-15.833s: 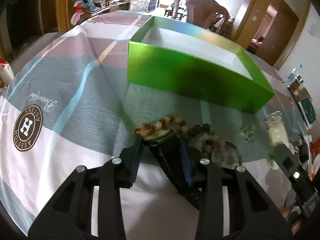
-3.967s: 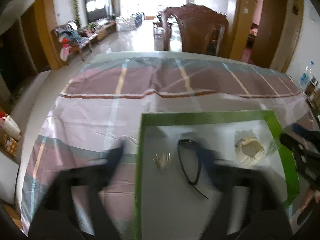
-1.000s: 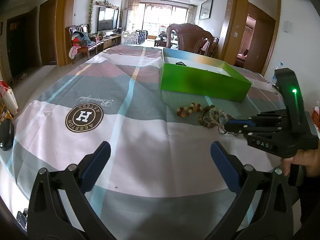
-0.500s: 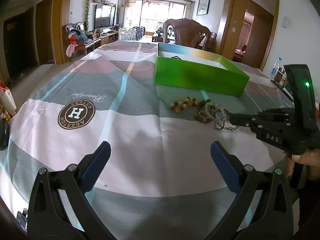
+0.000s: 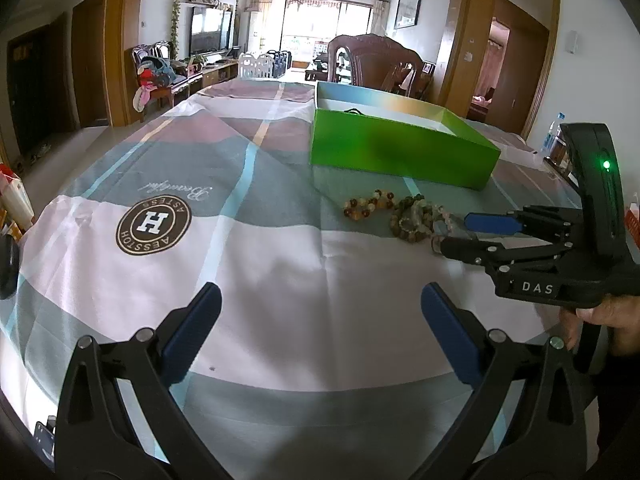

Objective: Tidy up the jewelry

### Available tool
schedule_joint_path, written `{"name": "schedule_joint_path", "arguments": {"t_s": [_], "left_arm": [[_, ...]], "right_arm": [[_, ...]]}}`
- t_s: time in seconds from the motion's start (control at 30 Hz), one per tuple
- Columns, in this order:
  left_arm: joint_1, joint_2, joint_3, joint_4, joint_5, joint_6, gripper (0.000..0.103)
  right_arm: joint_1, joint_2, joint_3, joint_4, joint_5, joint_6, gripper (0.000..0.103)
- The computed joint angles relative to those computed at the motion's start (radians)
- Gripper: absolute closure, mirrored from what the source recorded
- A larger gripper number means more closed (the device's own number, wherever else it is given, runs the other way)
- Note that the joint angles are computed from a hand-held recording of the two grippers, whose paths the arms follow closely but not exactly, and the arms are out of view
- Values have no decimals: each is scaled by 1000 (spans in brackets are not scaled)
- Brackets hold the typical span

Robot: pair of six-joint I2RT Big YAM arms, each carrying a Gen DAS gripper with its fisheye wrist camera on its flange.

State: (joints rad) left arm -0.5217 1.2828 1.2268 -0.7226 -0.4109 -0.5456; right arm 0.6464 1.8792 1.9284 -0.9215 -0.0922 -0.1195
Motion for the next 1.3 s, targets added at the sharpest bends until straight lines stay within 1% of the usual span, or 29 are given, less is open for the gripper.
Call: {"name": "schedule_joint_path", "arguments": {"t_s": [0.07,0.13,0.4,0.43,0.47,0.53,0.67,0.77,0.9,0.97,1.03,1.1,1.23,1.27,1.3], "left_arm": [[0,5,3,-2,3,0,4],[-1,6,4,-4,4,1,4],[-2,9,5,-9,9,-8,4],[-3,10,6,-10,8,-8,4],[-2,10,7,-10,8,-7,4],[-2,9,5,-8,8,-7,4],[-1,11,6,-8,9,-8,4],[-4,11,7,-8,9,-9,4],[-4,19,14,-7,11,9,4],[-5,35,36,-8,15,44,4],[-8,63,74,-8,16,106,4],[-13,99,123,-10,16,161,4],[-33,199,245,-36,29,271,6],[-41,236,288,-61,26,307,10],[-48,268,323,-81,21,333,17]], "right_arm": [[-1,8,11,-11,-5,-1,65],[1,14,18,-18,-8,-3,69],[9,32,36,-35,-17,-24,79],[10,36,42,-41,-16,-29,83],[10,36,41,-40,-15,-29,90],[9,34,39,-38,-15,-22,98],[9,15,12,-23,-23,-13,100],[0,-16,-26,9,-47,21,100],[-30,-102,-125,101,-88,102,100],[-49,-147,-176,144,-107,145,100],[-74,-199,-237,191,-122,197,100],[-90,-235,-283,218,-125,230,100],[-109,-274,-341,233,-139,261,100],[-112,-281,-355,237,-141,267,100],[-115,-287,-365,241,-144,272,100]]}}
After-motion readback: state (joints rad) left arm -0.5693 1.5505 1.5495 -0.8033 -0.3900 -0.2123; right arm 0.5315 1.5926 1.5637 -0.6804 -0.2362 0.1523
